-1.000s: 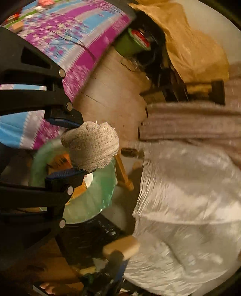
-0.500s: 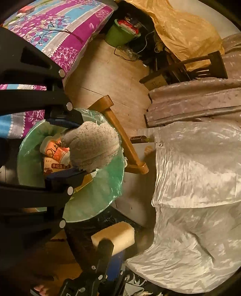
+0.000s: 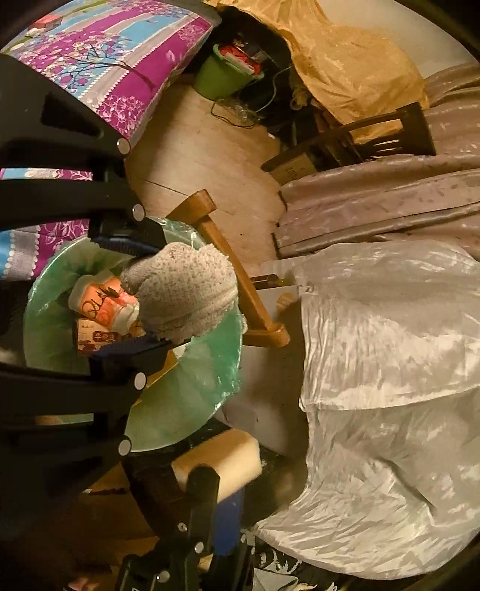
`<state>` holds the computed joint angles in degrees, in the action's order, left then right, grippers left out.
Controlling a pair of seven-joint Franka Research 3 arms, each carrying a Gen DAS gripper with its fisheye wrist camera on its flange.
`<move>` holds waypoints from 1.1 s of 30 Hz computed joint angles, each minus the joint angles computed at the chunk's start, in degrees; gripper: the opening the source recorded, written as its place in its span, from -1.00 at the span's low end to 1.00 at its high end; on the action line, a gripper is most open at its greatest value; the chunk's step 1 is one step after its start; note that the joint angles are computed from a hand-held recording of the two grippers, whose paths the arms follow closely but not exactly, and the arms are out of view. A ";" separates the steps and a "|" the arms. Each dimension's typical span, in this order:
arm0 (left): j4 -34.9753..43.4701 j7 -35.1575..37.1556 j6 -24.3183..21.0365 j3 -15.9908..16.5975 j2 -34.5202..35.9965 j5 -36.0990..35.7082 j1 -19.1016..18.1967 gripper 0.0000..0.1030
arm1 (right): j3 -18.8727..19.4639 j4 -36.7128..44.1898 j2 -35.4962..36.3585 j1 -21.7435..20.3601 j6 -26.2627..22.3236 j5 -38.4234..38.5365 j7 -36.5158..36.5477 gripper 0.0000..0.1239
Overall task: Collect trash
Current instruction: 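Carry the knit ball and sponge to the green bin and release both, then swing both empty tools back toward the bed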
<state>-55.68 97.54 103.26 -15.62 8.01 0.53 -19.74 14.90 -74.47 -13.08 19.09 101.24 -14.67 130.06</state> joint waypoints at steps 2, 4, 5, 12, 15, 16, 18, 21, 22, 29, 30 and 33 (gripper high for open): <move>-0.62 -0.12 0.67 0.03 -0.33 -0.04 0.06 -0.29 | -0.05 -0.10 0.03 0.06 0.28 0.15 -0.07 -0.53; -0.97 -0.38 0.96 0.02 -0.51 -0.03 0.08 -0.29 | -0.02 0.00 0.22 0.14 0.39 0.22 -0.21 -0.53; -1.15 -0.45 1.04 0.01 -0.62 -0.10 0.10 -0.29 | 0.06 0.28 0.51 0.23 0.34 0.16 -0.40 -0.53; -2.73 -2.17 2.18 0.03 -1.47 1.05 -0.17 0.20 | -0.68 -0.16 1.07 0.56 1.30 -0.23 -1.13 -0.27; -3.49 -2.60 2.66 0.06 -1.86 0.88 0.05 0.20 | -0.70 -1.05 0.47 0.28 1.50 -0.78 -0.85 -0.19; -3.89 -2.66 3.03 0.07 -2.07 1.19 0.06 0.20 | -0.68 -1.42 0.21 0.16 1.55 -0.88 -0.61 -0.19; -4.35 -2.78 3.42 0.07 -2.38 1.63 0.07 0.20 | -0.68 -2.25 -0.44 -0.13 1.87 -0.87 -0.01 -0.20; -4.76 -3.07 3.88 0.09 -2.70 2.02 0.12 0.20 | -0.29 -2.83 -1.10 -0.63 1.78 -1.45 0.72 -0.20; -5.04 -3.14 4.11 0.12 -2.92 2.15 0.17 0.20 | -0.14 -2.81 -1.18 -0.80 1.46 -1.75 0.71 -0.20; -6.56 -4.21 5.70 0.27 -4.44 3.20 0.50 0.20 | 1.81 -1.26 -1.08 -1.26 -1.42 -5.30 1.76 -0.20; -6.90 -4.50 6.02 0.30 -4.74 3.46 0.55 0.20 | 2.08 -1.06 -1.00 -1.24 -1.83 -6.02 1.86 -0.20; -9.80 -5.98 7.97 0.45 -6.89 4.62 0.81 0.20 | 3.27 -1.59 -1.56 -1.09 -1.63 -9.10 3.45 -0.20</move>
<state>-65.48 91.56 111.23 -15.17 1.12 5.15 -18.93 18.17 -76.06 -14.64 18.00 99.61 -23.78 133.52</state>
